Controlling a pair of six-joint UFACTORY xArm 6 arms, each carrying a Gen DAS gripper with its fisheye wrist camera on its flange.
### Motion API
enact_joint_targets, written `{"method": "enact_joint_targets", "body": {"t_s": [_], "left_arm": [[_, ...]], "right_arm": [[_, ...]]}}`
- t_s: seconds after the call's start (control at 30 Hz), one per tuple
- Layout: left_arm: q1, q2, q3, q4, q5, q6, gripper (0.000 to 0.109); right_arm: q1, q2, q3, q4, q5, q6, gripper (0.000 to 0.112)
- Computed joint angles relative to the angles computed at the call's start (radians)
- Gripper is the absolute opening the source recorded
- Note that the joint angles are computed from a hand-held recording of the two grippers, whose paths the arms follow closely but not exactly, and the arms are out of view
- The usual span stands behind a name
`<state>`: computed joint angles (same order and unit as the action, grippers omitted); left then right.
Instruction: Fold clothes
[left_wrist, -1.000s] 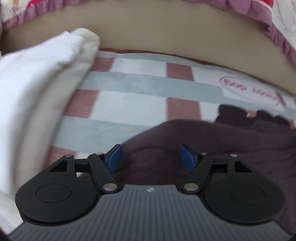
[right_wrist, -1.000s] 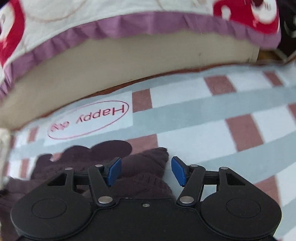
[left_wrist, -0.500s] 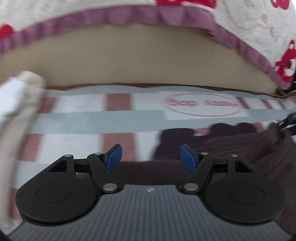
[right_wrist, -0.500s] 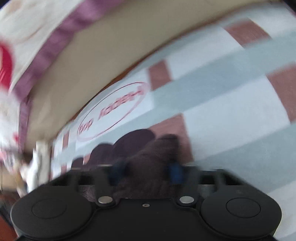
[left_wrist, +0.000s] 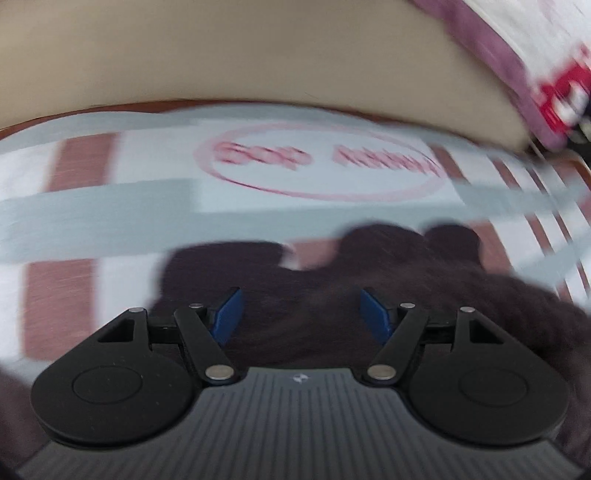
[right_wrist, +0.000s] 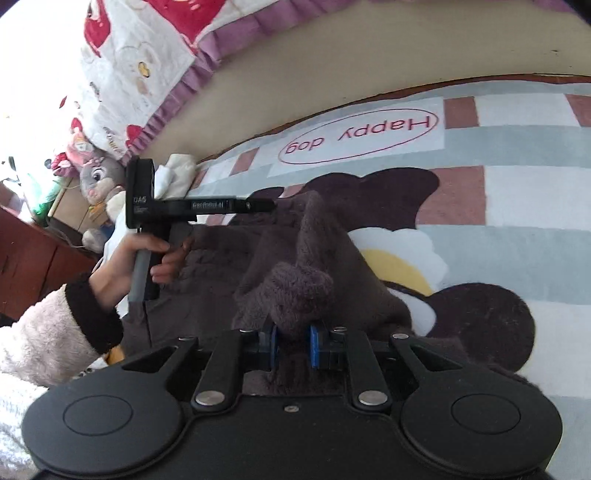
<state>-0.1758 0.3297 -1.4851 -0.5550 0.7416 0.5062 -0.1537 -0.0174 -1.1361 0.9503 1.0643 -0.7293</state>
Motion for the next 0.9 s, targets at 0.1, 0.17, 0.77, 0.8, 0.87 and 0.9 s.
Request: {"method": "enact_joint_targets", "body": {"t_s": [0.1, 0.17, 0.77, 0.8, 0.87, 0.9], "left_arm": [[-0.040, -0.015, 0.037, 0.039, -0.055, 0.051, 0.077], [-0.059, -0.014, 0.045, 0.054, -0.078, 0.055, 0.083], [-0.131, -0.043, 0.105, 0.040, -0.171, 0.202, 0.016], [-0.135, -0.044, 0.102, 0.053, -0.168, 0.161, 0.015], [-0.152, -0.063, 0.132, 0.096, -0.221, 0.113, 0.013], [-0.169, -0.092, 0.186, 0.137, -0.309, 0.120, 0.013]], "right_arm": [[-0.024, 0.017, -0.013, 0.021, 0.010, 0.040, 0.020], [-0.034, 0.034, -0.027, 0.035, 0.045, 0.021, 0.021], [-0.049, 0.098, -0.083, 0.136, 0.247, -0.249, 0.027], [-0.047, 0.104, -0.083, 0.144, 0.230, -0.234, 0.029], [-0.042, 0.111, -0.077, 0.162, 0.183, -0.184, 0.041], [-0.045, 0.116, -0.076, 0.172, 0.153, -0.150, 0.045]]}}
